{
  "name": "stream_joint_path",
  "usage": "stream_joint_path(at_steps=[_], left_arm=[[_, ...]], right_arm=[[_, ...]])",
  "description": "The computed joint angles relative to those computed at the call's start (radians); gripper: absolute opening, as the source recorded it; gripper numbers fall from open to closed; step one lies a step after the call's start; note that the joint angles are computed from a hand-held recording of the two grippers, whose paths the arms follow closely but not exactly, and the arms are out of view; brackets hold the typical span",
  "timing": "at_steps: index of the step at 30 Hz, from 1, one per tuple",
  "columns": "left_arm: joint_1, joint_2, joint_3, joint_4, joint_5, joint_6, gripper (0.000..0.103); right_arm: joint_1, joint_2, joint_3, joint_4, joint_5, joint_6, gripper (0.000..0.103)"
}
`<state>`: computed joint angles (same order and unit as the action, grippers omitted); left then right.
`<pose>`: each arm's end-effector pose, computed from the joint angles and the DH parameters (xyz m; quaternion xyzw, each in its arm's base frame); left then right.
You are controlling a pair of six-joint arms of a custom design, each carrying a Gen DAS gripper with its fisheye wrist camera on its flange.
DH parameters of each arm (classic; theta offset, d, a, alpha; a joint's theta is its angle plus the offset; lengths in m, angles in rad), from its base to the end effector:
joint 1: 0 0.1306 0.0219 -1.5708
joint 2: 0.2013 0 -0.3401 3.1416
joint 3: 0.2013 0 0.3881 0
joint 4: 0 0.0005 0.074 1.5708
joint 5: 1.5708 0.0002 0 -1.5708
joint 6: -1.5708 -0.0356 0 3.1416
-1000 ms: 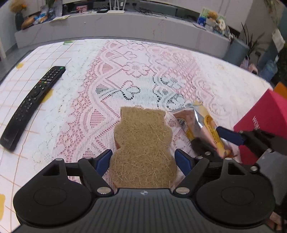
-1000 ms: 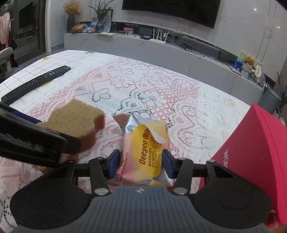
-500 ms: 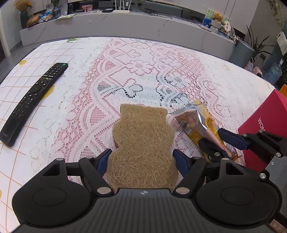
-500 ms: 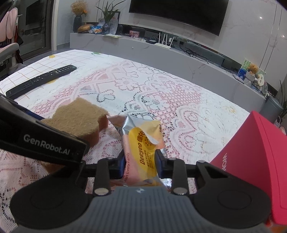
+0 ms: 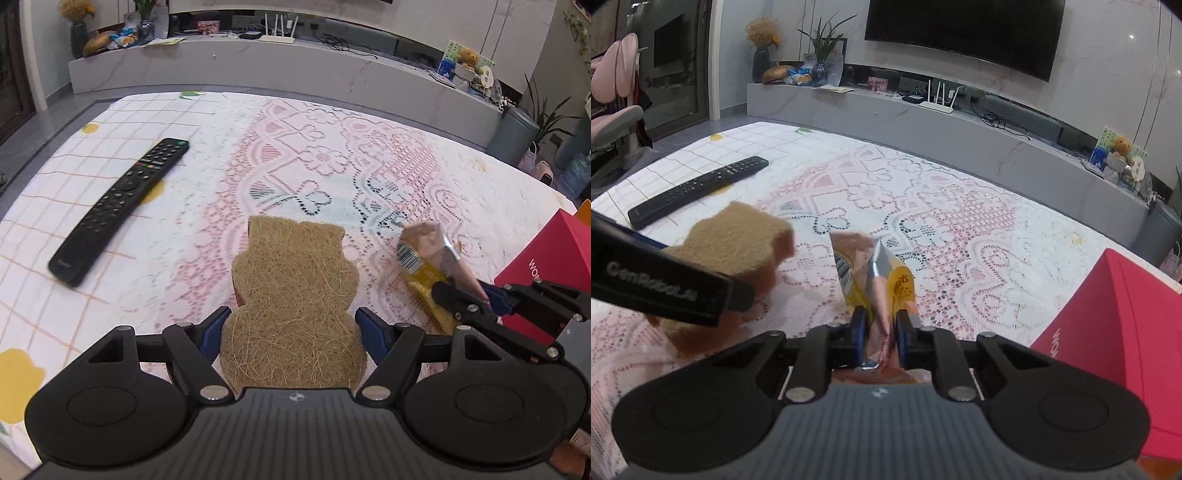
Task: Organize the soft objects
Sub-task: 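Carry the sponge bear and snack packet over the cardboard box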
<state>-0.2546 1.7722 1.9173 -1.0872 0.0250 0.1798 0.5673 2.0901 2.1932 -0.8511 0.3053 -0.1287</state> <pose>0.5837 -0.1533 0.4109 0.0394 0.9501 -0.0782 0.2993 0.6059 0.3728 0.3525 -0.1377 0.8974 0.0038 0.4191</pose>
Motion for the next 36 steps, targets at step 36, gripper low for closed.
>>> stream_joint_path(at_steps=[36], left_arm=[[-0.173,-0.274,-0.092,-0.058,-0.075,0.046,0.084]], right_arm=[[-0.047,-0.501,-0.378,-0.015,-0.231,0.015,0.014]])
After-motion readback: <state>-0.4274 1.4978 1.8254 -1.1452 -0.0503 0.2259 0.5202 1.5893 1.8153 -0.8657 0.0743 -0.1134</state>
